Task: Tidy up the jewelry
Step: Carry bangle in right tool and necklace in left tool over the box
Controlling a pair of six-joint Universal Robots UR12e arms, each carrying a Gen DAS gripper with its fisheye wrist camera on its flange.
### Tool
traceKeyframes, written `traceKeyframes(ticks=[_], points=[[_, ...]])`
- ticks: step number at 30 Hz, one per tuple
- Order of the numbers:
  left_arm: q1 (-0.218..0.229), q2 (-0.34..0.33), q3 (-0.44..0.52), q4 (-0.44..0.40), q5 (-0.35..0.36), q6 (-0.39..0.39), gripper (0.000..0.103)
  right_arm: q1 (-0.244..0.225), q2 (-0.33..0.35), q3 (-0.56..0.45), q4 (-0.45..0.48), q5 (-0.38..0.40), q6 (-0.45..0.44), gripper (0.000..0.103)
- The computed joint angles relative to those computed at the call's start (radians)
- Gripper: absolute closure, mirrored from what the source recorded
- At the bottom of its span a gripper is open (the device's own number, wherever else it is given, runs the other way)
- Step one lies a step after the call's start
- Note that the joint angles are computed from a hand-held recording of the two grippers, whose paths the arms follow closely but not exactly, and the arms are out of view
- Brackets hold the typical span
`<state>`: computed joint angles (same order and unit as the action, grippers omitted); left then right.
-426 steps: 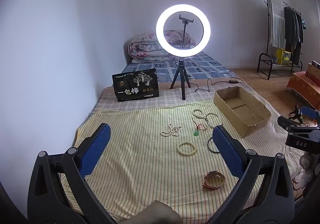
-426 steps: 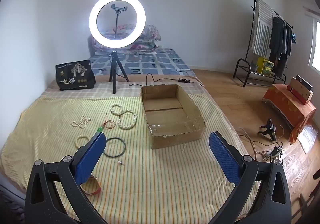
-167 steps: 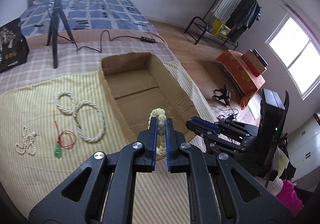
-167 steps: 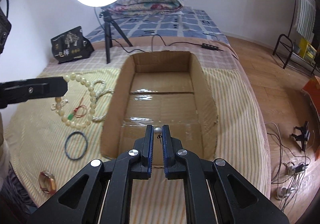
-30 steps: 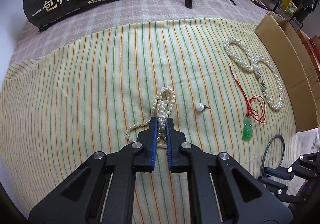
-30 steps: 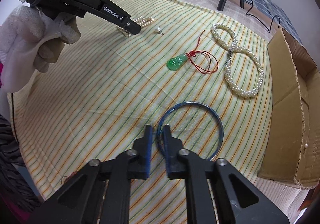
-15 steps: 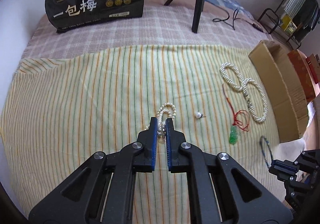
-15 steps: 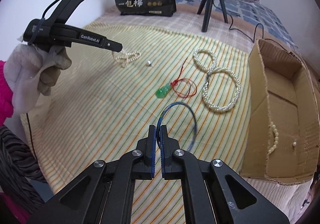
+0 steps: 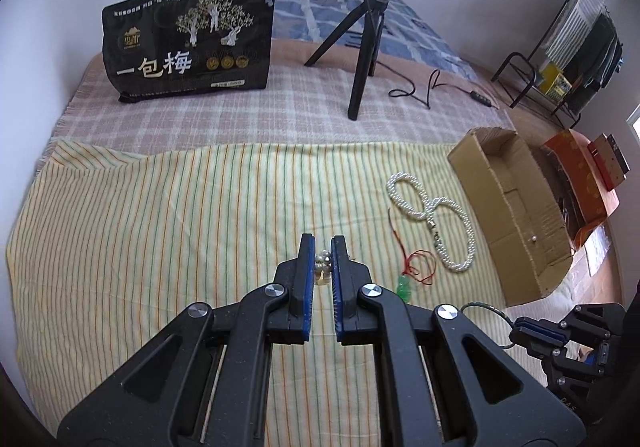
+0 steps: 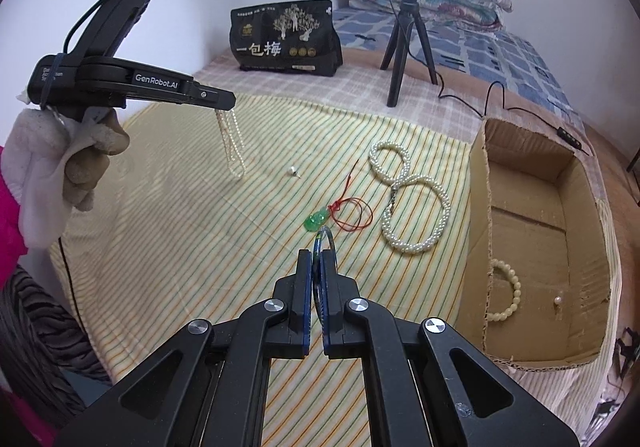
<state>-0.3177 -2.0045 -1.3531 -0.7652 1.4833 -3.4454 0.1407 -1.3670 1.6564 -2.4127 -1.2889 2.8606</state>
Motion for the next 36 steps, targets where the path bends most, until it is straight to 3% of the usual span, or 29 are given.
traceKeyframes(ticks=[20,36], points=[[-0.061,-0.006,0.048,0.089,-0.087,0.038,0.097,-0.06,-0.029,0.011,-0.107,-0.01,0.088,0.101],[-0.119,-0.046,0.117,0.089,-0.14,0.082,0.097,-0.117,-0.043,0.019,-0.155,-0.036,0.158,0.101]])
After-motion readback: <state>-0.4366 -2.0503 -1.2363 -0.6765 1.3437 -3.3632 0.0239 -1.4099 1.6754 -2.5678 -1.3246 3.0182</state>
